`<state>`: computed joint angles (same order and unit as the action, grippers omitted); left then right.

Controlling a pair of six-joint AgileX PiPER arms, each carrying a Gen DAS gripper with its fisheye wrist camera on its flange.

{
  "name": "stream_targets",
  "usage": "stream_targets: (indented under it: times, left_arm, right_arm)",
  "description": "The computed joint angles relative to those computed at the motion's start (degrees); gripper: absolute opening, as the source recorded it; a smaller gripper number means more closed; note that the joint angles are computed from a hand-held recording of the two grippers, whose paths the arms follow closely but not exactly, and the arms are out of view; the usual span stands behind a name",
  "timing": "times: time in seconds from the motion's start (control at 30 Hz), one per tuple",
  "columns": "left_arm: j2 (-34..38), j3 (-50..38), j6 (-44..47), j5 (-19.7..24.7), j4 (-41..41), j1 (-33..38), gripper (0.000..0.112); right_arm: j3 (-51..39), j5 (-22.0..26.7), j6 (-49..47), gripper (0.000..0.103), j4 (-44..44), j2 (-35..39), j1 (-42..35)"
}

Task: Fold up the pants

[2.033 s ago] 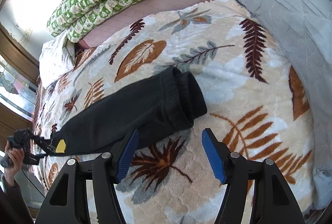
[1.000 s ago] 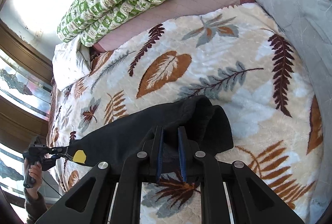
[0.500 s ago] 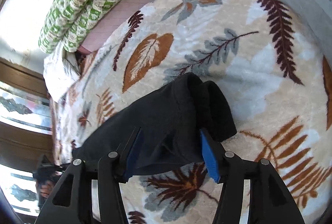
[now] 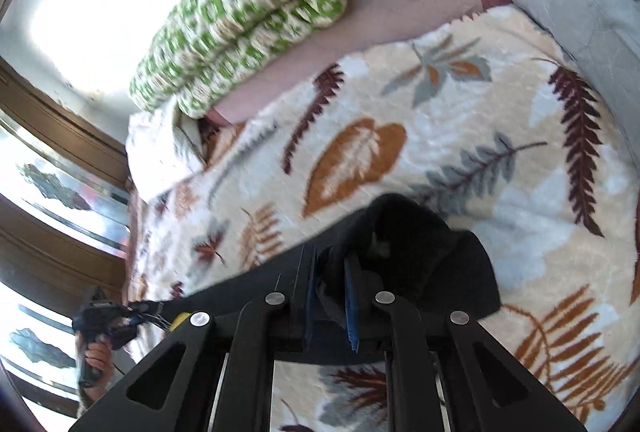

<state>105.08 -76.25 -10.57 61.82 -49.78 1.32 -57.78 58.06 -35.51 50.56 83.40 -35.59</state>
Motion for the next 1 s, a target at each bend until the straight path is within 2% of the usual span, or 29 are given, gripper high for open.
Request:
stream_targets:
  times: [0.17, 0.23, 0.3, 0.4, 0.6, 0.7, 0.87, 1.0]
  left_arm:
    - [3.49, -11.12, -4.12, -0.73, 2.67, -2.04, 0.011]
    - [2.72, -12.57, -2.71, -3.69, 3.76, -2.95, 0.011]
    - [1.18, -10.51, 1.98, -7.07, 4.83, -4.05, 0.011]
    - [1.04, -4.89, 9.94, -9.06, 5.01, -4.89, 0.011]
    - [1.06, 9.54, 22.80, -12.20, 3.52, -3.75, 0.012]
    - [-0.28, 13.79, 27.74, -11.03, 0.59, -1.62, 0.015]
    - [-5.18, 17.40, 29.56, -8.68, 3.04, 0.10, 0.015]
    - [-8.32, 18.50, 32.09, -6.49, 1.12, 4.05, 0.015]
  right_arm:
    - [-4.75, -2.11, 2.85, 0.012, 3.17, 4.38, 1.86]
    - [-6.25, -2.62, 1.55, 0.012, 5.45, 5.46, 1.54]
    - [-6.54, -3.23, -1.92, 0.012, 8.63, 5.40, 0.78]
    - [-4.98, -3.71, -4.45, 0.012, 7.62, 6.58, -1.07]
    - [7.10, -5.45, -15.27, 0.013, 5.91, 9.69, -8.44]
    - [10.74, -7.32, -18.22, 0.012, 5.44, 10.12, -11.07]
    - [12.45, -8.45, -18.25, 0.015, 3.17, 9.10, -14.30]
    - [11.66, -6.46, -15.85, 0.017, 1.05, 6.89, -15.87]
